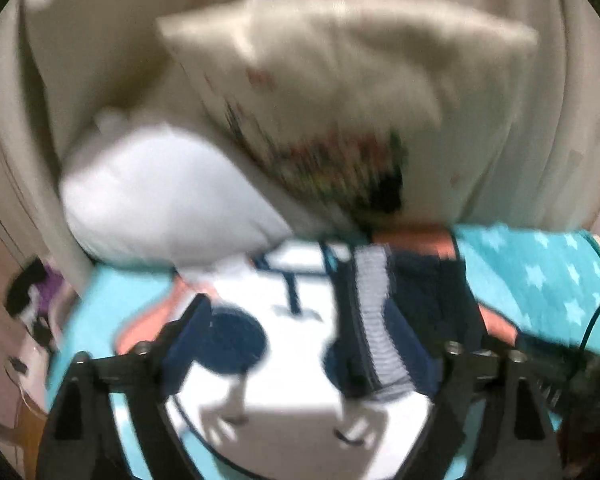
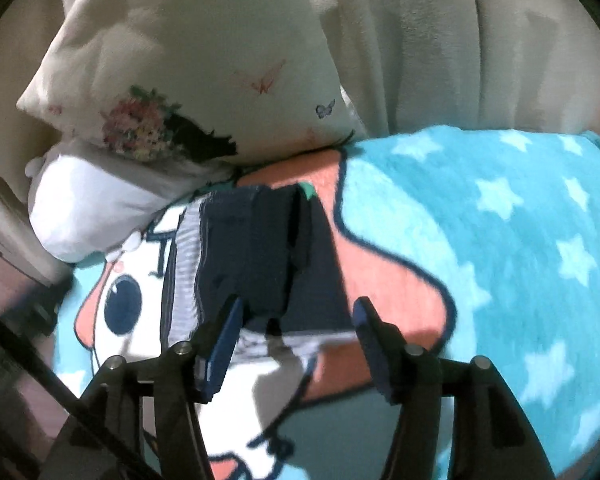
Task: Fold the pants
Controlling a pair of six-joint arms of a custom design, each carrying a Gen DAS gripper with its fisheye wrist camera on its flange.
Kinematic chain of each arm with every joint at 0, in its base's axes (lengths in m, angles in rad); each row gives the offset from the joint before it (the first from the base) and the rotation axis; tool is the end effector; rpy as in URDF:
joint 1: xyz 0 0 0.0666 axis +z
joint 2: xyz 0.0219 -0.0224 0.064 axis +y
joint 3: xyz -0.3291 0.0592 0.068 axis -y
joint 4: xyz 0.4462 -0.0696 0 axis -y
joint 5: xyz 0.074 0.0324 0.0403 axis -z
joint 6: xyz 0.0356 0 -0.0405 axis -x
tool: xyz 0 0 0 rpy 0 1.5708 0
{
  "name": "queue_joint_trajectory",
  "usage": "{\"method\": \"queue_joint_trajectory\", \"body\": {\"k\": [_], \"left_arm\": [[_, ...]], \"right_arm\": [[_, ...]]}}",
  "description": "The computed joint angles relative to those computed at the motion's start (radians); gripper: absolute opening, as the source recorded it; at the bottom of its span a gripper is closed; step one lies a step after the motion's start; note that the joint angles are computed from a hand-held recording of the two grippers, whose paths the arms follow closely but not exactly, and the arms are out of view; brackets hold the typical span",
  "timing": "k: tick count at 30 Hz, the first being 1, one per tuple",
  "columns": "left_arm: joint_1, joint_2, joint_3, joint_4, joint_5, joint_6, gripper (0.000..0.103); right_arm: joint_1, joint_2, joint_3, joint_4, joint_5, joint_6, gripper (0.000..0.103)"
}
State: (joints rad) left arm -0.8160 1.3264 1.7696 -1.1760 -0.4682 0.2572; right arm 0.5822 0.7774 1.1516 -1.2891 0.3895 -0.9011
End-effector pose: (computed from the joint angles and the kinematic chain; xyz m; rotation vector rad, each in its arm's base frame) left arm 0.3470 -0.3461 0.5868 0.3819 2.1777 -0.0500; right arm 0.2711 0.1618 0.4881 0.5397 2.3421 0.2024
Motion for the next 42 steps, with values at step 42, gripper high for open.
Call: {"method": "queue_joint_trajectory", "body": {"k": [42], "left_arm": [[0.093, -0.044, -0.082, -0.193, 0.317, -0.183, 0.103]], "right_arm": [[0.332, 0.238, 0.145, -0.31, 0.221, -0.403, 0.076]]}}
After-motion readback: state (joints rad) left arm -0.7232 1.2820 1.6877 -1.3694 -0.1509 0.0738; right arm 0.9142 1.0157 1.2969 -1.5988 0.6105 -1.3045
